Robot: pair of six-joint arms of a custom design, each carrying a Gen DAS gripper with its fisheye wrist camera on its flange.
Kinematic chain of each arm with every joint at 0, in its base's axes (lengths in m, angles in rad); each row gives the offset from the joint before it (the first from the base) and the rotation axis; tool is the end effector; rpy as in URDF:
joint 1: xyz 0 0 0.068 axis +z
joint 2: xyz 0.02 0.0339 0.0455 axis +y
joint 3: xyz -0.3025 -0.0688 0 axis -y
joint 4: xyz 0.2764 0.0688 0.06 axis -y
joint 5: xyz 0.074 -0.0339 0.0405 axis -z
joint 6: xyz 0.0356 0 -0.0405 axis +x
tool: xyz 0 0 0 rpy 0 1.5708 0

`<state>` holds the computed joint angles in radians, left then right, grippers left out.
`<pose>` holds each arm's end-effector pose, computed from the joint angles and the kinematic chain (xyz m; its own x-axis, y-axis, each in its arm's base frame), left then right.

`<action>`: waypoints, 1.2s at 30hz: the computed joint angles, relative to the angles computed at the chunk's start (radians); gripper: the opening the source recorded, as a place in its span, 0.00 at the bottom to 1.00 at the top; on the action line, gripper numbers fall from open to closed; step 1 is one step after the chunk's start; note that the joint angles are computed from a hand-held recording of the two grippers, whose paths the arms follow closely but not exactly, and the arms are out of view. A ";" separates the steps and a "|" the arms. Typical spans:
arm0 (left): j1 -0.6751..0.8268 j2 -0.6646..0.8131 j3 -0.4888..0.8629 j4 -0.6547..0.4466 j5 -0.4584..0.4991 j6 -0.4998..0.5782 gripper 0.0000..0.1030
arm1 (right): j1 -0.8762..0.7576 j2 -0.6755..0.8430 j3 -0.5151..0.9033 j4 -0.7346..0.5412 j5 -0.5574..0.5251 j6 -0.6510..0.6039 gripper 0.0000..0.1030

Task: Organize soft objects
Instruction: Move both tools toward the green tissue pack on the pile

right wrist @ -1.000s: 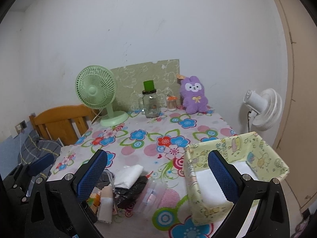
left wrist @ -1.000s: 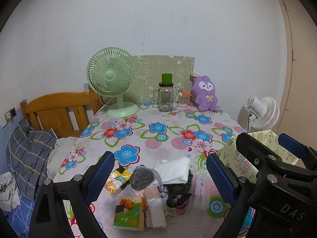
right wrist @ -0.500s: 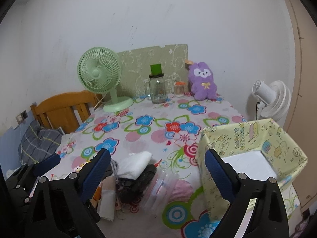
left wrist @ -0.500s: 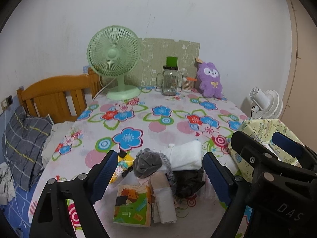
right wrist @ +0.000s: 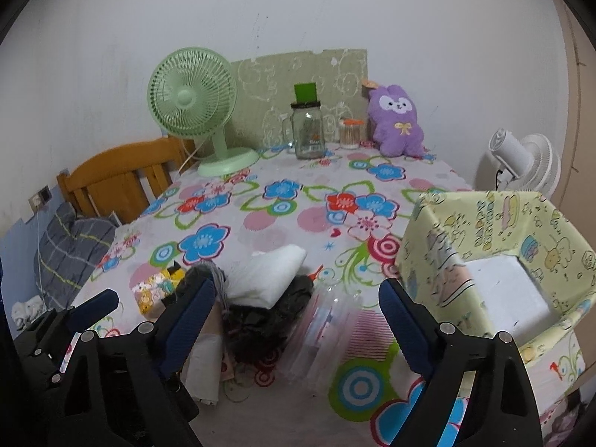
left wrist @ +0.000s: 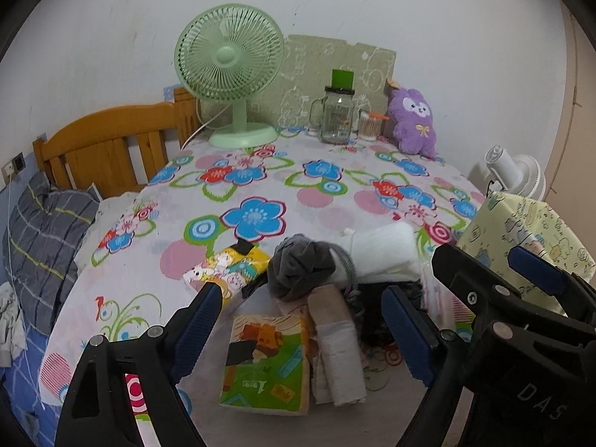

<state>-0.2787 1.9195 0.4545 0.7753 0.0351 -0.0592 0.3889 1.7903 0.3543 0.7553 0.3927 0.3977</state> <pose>0.2849 -0.0828 0.0596 -0.6285 0.1183 -0.7688 0.2642 0.9621 -0.0679 0.2509 0.0881 0.0756 -0.5660 0.1548 -0.8098 0.1563 0.9846 0.0789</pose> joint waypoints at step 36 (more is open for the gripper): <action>0.076 0.178 0.006 0.041 0.023 0.084 0.70 | 0.127 0.230 0.145 -0.122 -0.032 0.151 0.60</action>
<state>-0.2026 2.0972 0.4603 0.8162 0.0585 0.0249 0.5163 2.0203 0.4990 0.6332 0.3608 0.5484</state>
